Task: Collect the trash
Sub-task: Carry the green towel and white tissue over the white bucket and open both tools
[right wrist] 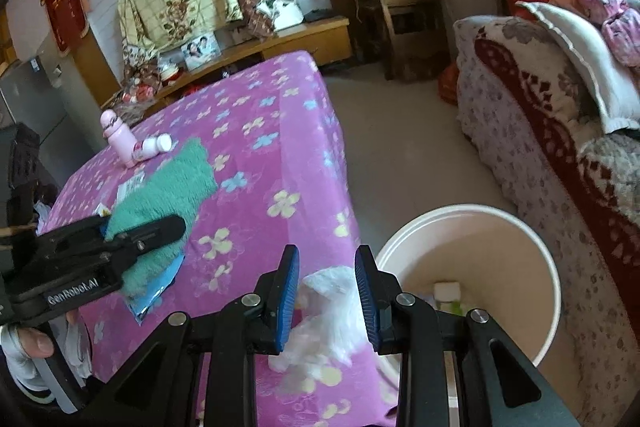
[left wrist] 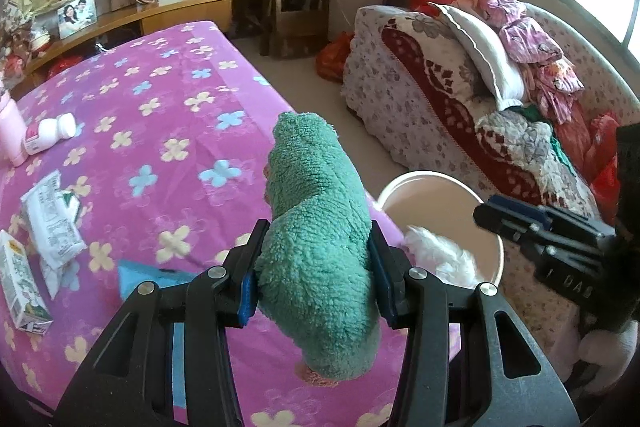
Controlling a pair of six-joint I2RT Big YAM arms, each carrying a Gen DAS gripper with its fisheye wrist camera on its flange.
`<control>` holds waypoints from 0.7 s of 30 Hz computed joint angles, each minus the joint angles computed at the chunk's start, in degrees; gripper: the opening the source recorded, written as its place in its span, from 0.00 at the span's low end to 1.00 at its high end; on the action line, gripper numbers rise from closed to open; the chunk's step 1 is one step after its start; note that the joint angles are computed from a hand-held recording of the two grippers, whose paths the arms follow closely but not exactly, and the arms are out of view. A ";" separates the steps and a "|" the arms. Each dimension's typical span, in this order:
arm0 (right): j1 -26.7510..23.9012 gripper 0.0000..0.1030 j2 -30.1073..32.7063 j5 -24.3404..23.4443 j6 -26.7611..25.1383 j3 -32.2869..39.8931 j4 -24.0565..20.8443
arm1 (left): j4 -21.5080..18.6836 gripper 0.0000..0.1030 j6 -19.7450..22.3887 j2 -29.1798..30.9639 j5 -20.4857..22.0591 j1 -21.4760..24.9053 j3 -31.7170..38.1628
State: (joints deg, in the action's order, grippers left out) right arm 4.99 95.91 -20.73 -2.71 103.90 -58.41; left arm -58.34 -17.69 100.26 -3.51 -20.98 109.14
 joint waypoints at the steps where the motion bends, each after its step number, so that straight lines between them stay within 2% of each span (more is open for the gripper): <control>1: -0.33 0.27 0.11 0.02 0.05 0.44 -0.06 | -0.13 0.43 0.01 0.49 0.20 -0.26 0.60; 12: -5.30 0.28 2.07 0.08 2.30 1.25 -1.56 | -2.76 0.43 0.12 6.93 2.16 -3.07 7.91; 14: -6.11 0.41 2.47 -0.06 3.03 0.88 -1.53 | -3.55 0.43 -0.24 8.52 2.99 -3.42 9.79; 15: -6.46 0.44 2.56 -0.03 3.46 0.55 -1.25 | -3.79 0.43 -0.30 9.12 3.33 -3.53 10.50; 21: -7.78 0.45 2.96 1.44 2.92 -0.47 -0.96 | -5.90 0.43 0.07 13.26 5.38 -4.81 15.66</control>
State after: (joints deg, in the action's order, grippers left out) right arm -2.79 98.88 -19.28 0.21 103.43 -59.37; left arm -64.24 -17.62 113.52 1.87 -25.79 124.80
